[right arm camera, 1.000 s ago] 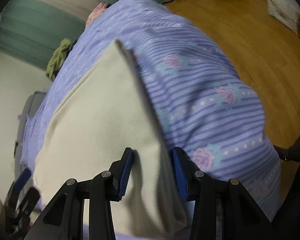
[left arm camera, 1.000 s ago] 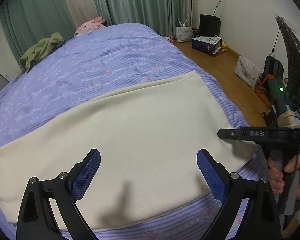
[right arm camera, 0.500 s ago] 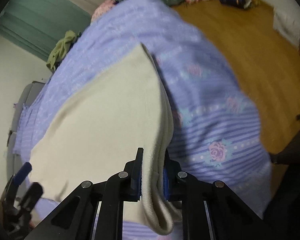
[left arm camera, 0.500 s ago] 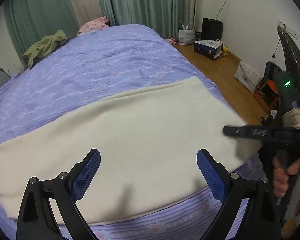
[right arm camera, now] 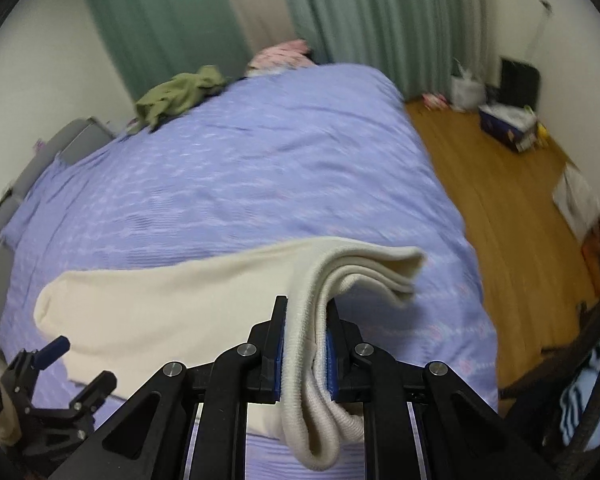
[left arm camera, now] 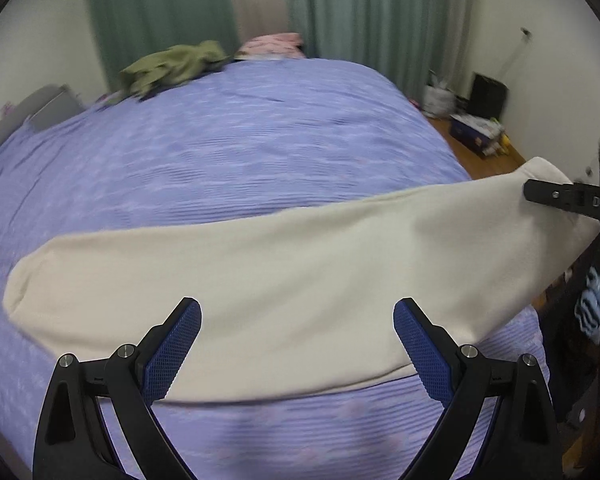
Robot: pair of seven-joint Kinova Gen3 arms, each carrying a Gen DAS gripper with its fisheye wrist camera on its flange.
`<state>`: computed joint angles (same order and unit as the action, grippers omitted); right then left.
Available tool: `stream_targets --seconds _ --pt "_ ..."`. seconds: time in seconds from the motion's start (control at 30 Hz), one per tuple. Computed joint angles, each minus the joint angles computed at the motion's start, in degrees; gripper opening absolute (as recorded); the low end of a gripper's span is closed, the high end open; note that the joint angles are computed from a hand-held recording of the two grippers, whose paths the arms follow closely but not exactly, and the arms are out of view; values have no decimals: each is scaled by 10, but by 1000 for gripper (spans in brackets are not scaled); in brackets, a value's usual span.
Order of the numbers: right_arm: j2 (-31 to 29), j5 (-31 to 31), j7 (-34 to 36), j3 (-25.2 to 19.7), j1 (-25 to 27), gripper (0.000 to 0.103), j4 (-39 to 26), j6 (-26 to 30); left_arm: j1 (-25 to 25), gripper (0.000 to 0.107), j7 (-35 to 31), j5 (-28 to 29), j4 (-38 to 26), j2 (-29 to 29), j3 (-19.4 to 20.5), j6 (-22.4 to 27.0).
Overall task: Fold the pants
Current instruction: 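Carry the cuff end over toward the waistband and open the right gripper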
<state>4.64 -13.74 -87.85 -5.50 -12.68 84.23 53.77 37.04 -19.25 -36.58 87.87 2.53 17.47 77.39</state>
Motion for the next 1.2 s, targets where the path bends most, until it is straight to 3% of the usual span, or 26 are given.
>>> stream_targets --seconds 0.33,0.57,0.87,1.2 --pt "25 153 -156 -64 -162 17 -127 86 -104 98 -93 72 80 -187 -47 50" --pt "107 242 -245 -69 -299 17 -257 173 -145 98 -211 106 126 -296 -136 48" --pt "246 260 -292 -35 -443 17 -413 263 -169 98 -370 129 191 -365 -276 18" --pt "376 236 -331 12 -515 17 -538 335 -190 98 -516 155 244 -386 -393 -32"
